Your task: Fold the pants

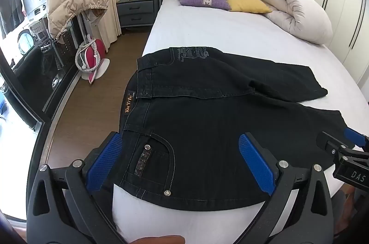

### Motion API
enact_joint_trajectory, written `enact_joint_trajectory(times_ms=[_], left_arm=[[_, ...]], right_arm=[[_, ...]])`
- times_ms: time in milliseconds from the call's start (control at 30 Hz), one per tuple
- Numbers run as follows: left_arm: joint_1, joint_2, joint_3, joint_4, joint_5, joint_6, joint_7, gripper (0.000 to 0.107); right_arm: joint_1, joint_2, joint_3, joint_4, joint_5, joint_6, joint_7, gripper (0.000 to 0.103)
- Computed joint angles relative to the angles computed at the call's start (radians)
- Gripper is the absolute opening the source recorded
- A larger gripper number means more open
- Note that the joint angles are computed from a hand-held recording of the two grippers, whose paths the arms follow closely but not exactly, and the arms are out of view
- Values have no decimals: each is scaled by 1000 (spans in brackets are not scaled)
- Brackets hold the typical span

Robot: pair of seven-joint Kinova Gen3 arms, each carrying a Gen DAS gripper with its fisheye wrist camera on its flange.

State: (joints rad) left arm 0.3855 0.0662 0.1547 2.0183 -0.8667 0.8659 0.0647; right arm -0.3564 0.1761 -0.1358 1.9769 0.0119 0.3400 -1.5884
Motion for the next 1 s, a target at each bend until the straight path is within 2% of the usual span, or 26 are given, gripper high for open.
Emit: enact_joint_trajectory(times_ms=[1000], left_arm=[[0, 1, 0, -1, 2, 1, -2, 103]], right_arm=[[5, 1, -3, -6, -13, 7, 12, 103]])
